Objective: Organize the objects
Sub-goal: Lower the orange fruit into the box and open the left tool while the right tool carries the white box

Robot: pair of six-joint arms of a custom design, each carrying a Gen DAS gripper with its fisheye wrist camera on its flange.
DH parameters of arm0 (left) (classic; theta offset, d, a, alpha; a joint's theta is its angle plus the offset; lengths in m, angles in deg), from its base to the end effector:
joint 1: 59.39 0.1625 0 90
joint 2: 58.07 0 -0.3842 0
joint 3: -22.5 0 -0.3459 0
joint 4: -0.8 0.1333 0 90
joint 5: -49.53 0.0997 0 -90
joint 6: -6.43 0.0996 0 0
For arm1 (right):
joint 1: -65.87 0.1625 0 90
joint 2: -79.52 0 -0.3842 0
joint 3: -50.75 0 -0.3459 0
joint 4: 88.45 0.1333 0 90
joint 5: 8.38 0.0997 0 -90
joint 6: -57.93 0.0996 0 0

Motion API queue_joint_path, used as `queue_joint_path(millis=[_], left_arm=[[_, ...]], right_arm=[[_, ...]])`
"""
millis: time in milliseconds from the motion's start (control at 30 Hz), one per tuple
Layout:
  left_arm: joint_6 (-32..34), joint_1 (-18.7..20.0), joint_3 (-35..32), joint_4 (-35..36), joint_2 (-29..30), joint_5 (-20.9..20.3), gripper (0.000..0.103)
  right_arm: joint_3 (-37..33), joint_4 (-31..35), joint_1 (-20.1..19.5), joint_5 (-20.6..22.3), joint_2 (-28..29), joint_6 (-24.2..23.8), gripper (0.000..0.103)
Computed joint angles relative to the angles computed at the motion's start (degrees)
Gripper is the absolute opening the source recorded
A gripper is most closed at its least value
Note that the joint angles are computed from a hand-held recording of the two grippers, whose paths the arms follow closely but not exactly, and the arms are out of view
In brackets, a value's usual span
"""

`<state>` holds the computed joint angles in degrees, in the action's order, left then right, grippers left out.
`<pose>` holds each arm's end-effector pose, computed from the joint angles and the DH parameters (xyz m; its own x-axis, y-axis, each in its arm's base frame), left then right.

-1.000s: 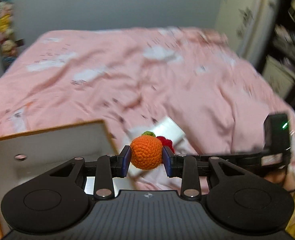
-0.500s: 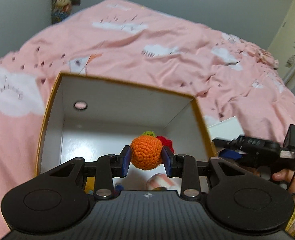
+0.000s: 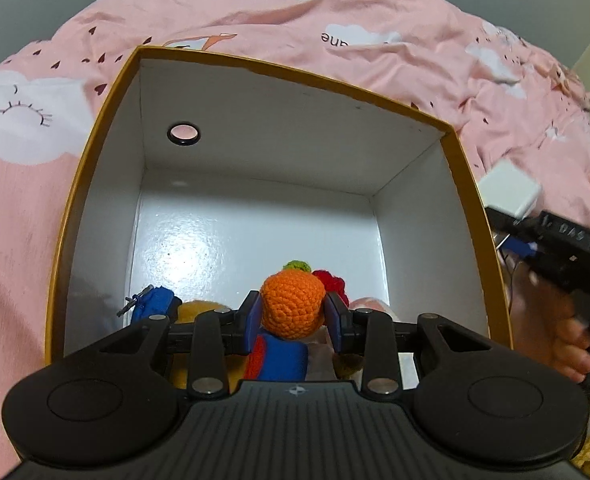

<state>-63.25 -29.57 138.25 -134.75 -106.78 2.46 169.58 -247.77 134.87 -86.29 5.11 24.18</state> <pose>-0.2943 -0.4005 0.0283 -0.8083 -0.1702 -0.5636 0.1419 0.8727 -0.4671 -0.0287 -0.5050 0.2441 -0.9659 -0.2475 0.0760 -0.2544 0.8530 -0.4556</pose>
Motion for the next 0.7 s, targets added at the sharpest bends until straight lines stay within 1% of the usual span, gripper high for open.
queue_joint_path(millis=[67, 167, 200, 300, 367, 433, 467, 533, 567, 633, 700], left_arm=[[0.7, -0.1, -0.8, 1.7, 0.3, -0.3, 0.039], [2.3, 0.2, -2.1, 2.9, 1.4, -0.5, 0.039], [2.4, 0.3, -2.5, 3.3, 1.8, -0.2, 0.039], [2.6, 0.3, -3.1, 3.9, 2.7, 0.5, 0.039], [3.0, 0.5, -3.2, 3.8, 3.2, 0.8, 0.041], [3.2, 0.4, -3.1, 3.6, 3.3, 1.0, 0.041], [3.3, 0.3, -2.9, 3.4, 3.3, 1.1, 0.041], [3.1, 0.1, -2.7, 3.5, 3.2, 1.4, 0.045], [3.1, 0.1, -2.6, 3.2, 3.2, 1.3, 0.048], [2.7, -0.1, -2.3, 3.0, 3.1, 1.5, 0.051], [2.0, -0.8, -2.1, 3.5, 2.9, 2.3, 0.052]], right_arm=[[2.0, -3.2, 0.5, 0.7, -1.4, -3.0, 0.033], [4.9, -5.5, 0.5, 3.1, -4.7, -9.2, 0.031], [5.3, -5.8, 0.9, 3.2, -5.4, -10.9, 0.031], [6.0, -5.1, 1.7, 1.7, -7.1, -15.8, 0.031], [6.5, -6.5, 2.2, -0.7, -6.9, -18.1, 0.031], [6.6, -7.0, 2.4, -3.0, -6.7, -19.4, 0.031], [6.6, -6.8, 2.4, -3.5, -6.6, -19.4, 0.031], [6.6, -6.2, 2.2, -3.6, -6.8, -19.6, 0.031], [6.7, -6.2, 2.2, -3.5, -7.0, -19.9, 0.031], [7.7, -7.3, 2.4, -3.2, -7.6, -21.1, 0.031], [8.5, -7.6, 2.4, -2.6, -8.5, -22.6, 0.031]])
